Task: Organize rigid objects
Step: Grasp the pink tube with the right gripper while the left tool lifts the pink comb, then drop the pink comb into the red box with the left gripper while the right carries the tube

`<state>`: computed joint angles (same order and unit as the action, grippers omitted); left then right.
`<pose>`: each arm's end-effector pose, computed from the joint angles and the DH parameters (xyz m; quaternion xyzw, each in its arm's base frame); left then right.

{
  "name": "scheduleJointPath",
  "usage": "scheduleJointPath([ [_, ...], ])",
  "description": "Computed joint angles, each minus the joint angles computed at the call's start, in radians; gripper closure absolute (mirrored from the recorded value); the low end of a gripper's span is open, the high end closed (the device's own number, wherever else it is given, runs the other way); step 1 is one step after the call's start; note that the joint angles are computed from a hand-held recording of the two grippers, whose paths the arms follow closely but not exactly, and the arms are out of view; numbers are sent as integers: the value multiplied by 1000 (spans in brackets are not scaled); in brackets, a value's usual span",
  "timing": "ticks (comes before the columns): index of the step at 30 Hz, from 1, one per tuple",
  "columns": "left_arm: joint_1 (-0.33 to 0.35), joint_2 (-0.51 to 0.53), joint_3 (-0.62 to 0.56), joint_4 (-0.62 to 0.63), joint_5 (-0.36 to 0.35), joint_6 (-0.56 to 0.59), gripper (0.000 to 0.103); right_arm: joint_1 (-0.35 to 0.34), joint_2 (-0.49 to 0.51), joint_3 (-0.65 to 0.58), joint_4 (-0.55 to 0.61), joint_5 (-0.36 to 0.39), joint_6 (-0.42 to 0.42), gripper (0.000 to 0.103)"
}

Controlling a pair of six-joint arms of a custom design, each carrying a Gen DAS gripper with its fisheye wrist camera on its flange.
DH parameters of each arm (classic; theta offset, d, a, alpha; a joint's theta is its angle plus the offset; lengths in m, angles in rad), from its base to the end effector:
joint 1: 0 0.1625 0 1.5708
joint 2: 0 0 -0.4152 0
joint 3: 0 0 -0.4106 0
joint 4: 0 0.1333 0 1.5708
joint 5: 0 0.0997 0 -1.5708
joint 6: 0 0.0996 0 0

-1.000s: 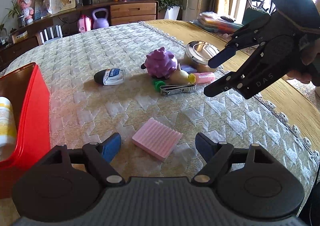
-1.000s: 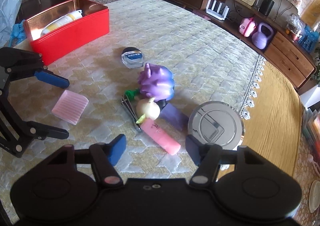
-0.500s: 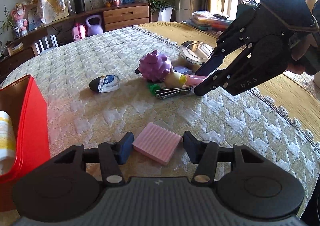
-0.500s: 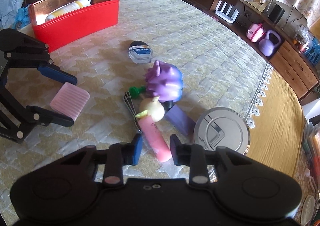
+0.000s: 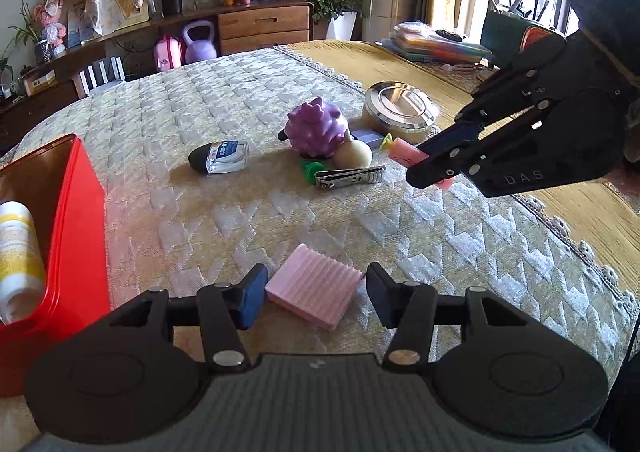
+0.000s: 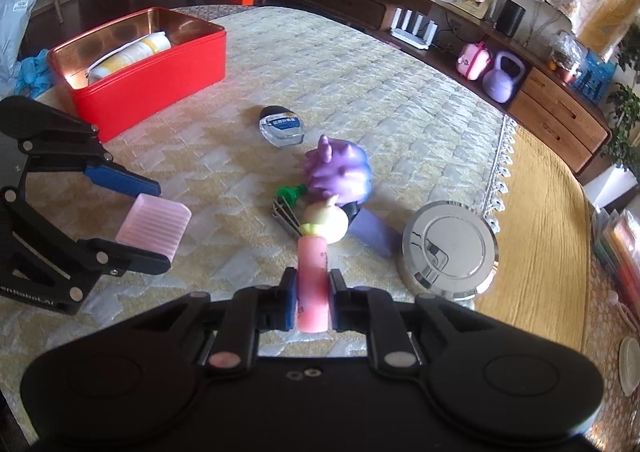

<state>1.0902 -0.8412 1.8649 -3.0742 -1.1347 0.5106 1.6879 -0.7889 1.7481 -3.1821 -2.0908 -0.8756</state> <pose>-0.1313 -0.6313 0.0873 0.4058 0.8587 -0.2288 0.2136 0.1603 -0.6457 0.1127 0.3636 -0.8442 0.1974 0.3408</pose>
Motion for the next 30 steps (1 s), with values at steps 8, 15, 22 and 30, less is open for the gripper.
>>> scheduleJointPath([
  [8, -12, -44, 32, -5, 0, -39, 49, 21, -32, 49, 9, -16, 214, 89],
  [15, -20, -99, 50, 23, 5, -107, 49, 54, -48, 74, 8, -10, 345, 89],
  [22, -28, -159, 68, 37, 2, -141, 49, 104, -39, 68, 14, -7, 408, 88],
  [30, -15, -219, 72, 48, 19, -172, 49, 150, -2, 18, 46, 8, 469, 88],
])
